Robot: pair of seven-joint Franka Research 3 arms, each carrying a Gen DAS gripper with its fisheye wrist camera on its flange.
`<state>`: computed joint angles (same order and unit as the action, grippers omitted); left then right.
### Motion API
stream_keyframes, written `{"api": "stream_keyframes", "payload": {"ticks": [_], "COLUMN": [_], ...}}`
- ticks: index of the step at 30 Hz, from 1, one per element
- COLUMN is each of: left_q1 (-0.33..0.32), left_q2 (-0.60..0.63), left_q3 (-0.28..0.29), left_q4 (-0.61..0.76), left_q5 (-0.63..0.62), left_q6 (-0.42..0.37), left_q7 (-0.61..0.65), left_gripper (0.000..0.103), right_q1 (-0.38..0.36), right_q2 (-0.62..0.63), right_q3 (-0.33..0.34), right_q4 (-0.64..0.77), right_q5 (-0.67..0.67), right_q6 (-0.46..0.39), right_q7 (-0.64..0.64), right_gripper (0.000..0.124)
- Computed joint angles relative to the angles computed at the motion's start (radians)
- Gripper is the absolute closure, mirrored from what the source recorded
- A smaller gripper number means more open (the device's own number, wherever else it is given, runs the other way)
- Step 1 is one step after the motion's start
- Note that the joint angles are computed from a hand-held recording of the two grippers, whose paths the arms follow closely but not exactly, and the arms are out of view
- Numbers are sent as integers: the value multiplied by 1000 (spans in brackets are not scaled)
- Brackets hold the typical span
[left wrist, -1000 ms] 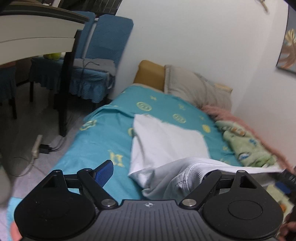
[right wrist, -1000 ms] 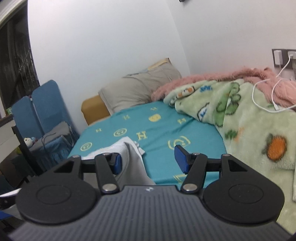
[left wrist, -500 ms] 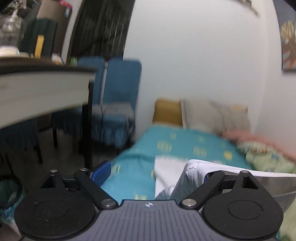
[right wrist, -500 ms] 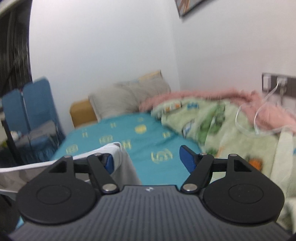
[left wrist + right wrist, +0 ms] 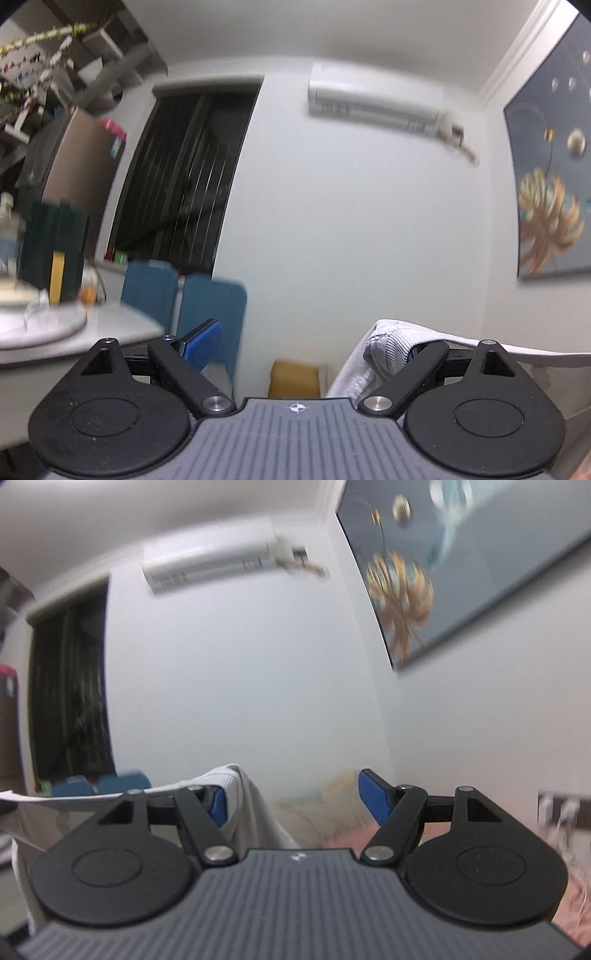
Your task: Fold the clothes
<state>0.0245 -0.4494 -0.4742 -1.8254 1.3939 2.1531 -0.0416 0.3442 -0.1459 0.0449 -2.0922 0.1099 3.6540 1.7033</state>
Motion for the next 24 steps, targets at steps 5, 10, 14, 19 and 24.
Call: {"api": "stream_keyframes", "payload": {"ticks": [5, 10, 14, 19, 24], "left_q1": [6, 51, 54, 41, 35], "left_q2": [-10, 51, 93, 137, 282], "left_q3": [-42, -141, -163, -100, -40], "left_q4": [162, 358, 412, 360, 409], "left_q5": [-24, -44, -78, -65, 2], "left_q6": [-25, -85, -112, -97, -123], "left_q7": [141, 293, 321, 301, 283], "left_gripper": [9, 8, 8, 8, 8], "right_q1": [51, 132, 220, 418, 705], "right_q2": [-157, -238, -224, -124, 126], "right_q3": [-61, -129, -198, -370, -637], "right_q4": [2, 44, 85, 166, 434], "right_q5": [-49, -46, -25, -12, 382], "right_q6": [-77, -179, -249, -314, -425], "right_q7": [69, 63, 24, -53, -413], "right_gripper": [51, 50, 50, 50, 50]}}
